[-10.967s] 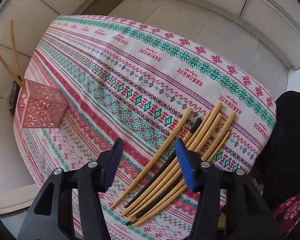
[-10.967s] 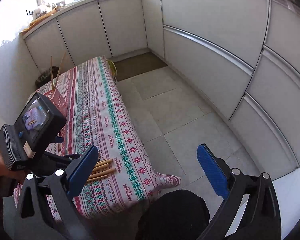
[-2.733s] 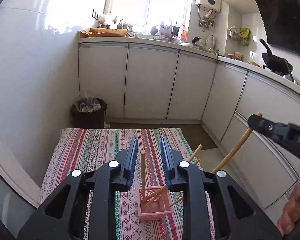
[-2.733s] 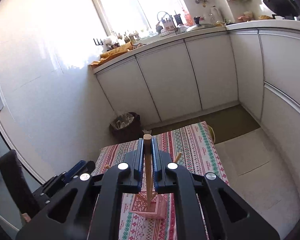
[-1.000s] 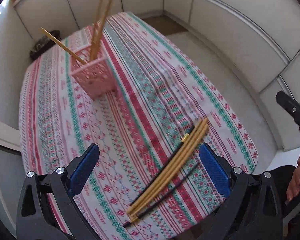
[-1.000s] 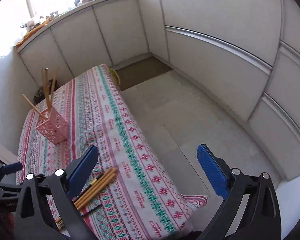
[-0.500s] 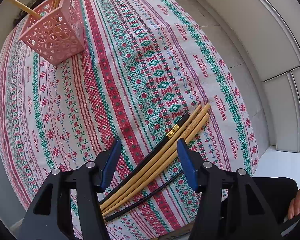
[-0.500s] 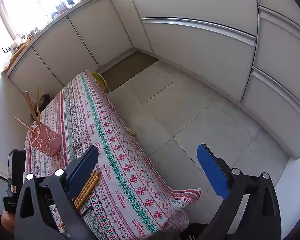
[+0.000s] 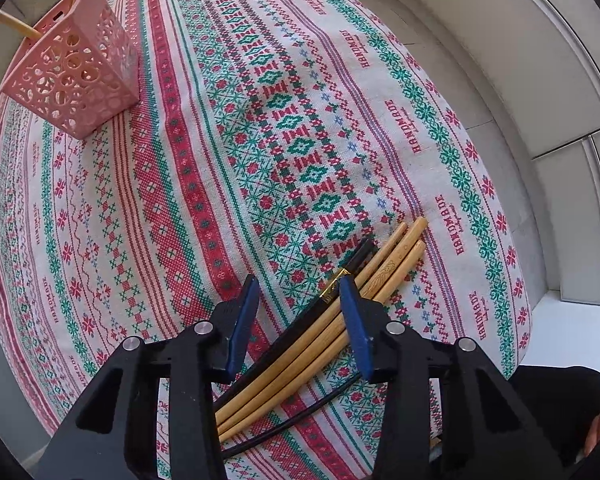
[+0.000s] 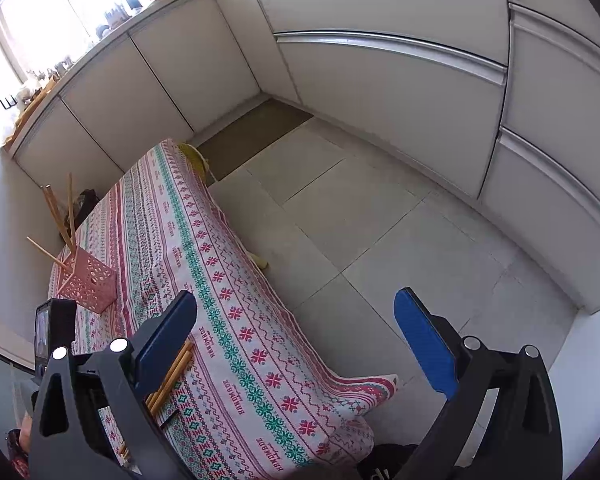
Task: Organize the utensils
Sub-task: 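Close the left tool on the black gold-banded chopstick and lift it, then grasp a wooden chopstick with the right tool while the left tool holds the black chopstick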
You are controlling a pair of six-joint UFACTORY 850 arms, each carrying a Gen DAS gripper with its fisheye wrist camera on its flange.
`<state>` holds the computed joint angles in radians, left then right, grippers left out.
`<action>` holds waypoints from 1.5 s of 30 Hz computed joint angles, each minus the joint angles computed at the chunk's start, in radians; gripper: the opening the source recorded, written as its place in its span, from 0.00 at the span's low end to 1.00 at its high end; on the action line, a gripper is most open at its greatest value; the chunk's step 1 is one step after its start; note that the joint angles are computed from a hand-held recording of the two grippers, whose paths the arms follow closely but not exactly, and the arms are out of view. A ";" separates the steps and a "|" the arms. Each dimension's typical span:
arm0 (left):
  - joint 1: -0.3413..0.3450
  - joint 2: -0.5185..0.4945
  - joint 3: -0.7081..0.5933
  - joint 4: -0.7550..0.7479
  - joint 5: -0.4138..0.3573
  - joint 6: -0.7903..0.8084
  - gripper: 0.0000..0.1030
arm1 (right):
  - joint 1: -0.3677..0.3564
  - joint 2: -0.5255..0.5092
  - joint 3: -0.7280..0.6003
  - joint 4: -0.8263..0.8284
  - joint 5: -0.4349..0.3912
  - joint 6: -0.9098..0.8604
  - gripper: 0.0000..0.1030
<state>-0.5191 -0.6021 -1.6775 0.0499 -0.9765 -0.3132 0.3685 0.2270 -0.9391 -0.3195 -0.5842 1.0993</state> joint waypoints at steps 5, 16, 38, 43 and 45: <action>-0.047 -0.030 -0.021 0.102 0.018 -0.010 0.36 | 0.015 -0.015 -0.012 0.004 -0.006 0.000 0.93; 0.081 0.119 0.204 0.007 0.158 -0.039 0.06 | 0.094 -0.131 -0.099 0.329 -0.135 -0.252 0.93; 0.246 0.412 0.460 -0.360 0.417 0.290 0.06 | 0.127 -0.410 -0.272 0.642 -0.119 -0.371 0.41; 0.257 0.426 0.467 -0.395 0.424 0.323 0.06 | 0.140 -0.457 -0.309 0.590 -0.139 -0.340 0.43; 0.257 0.424 0.466 -0.392 0.430 0.315 0.06 | 0.140 -0.470 -0.327 0.606 -0.133 -0.358 0.43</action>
<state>-0.2623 -0.1786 -1.2115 -0.3425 -0.5464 0.0020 0.5088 -0.2428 -1.2657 0.2863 -0.7171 0.7411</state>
